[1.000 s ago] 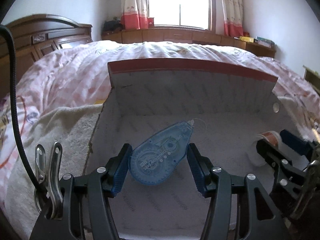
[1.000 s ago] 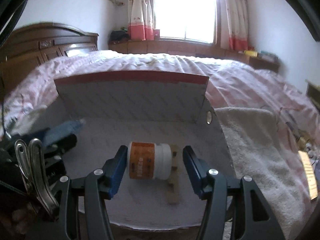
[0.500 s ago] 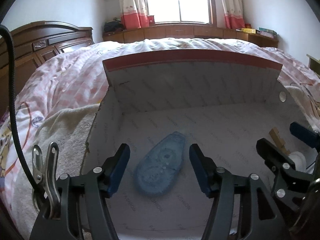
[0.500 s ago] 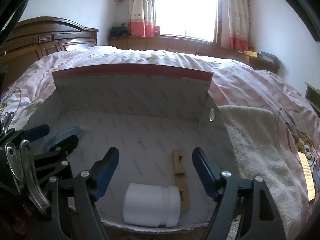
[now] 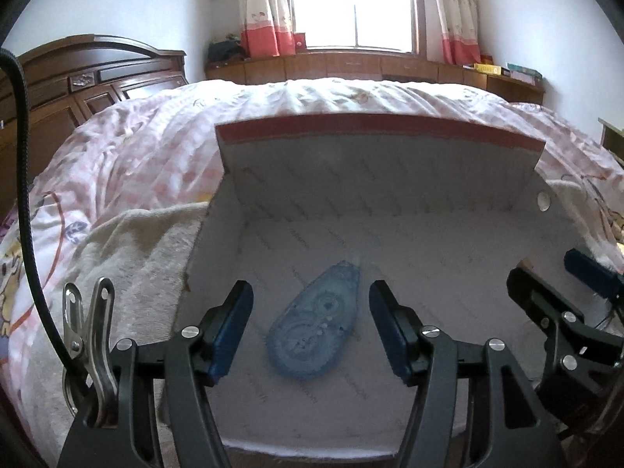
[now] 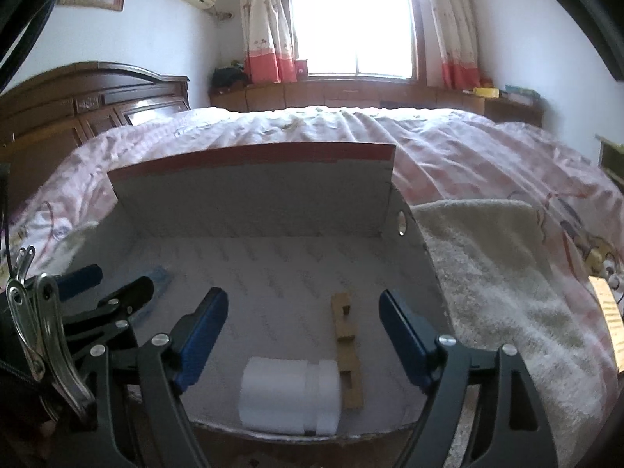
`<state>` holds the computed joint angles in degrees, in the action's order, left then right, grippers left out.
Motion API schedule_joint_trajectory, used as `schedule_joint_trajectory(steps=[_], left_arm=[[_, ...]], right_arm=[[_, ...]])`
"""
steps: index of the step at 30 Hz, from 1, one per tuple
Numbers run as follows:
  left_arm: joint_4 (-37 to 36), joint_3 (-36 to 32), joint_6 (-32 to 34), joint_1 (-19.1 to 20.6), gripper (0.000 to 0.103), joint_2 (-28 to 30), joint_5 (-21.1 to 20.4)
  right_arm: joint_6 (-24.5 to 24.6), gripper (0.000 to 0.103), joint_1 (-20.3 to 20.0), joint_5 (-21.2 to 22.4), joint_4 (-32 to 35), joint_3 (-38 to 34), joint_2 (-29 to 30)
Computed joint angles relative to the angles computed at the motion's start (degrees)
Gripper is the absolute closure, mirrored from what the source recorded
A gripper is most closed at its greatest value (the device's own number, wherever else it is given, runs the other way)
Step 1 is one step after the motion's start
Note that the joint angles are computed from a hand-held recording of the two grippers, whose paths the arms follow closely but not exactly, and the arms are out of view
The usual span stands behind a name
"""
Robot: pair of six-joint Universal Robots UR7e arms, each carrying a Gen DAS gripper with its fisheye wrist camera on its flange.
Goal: Organize rigid objects
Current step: 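Open the left tool to drop the dispenser while the right tool releases the jar in the box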
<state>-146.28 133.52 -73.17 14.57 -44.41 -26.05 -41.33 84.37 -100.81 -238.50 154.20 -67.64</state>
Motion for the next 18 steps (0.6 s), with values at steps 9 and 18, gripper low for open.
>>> schedule_joint_trajectory(steps=[9,18], left_arm=[[5.0,0.9,-3.7,-2.5,0.04,-3.4,-1.2],[9.6,2.5,-8.9,-5.4,0.04,-6.9,-5.3]], right_arm=[[1.0,0.02,1.7,-0.4,2.4,1.9,-3.2],[2.5,0.02,1.2,1.0,9.4,5.2,-11.3]])
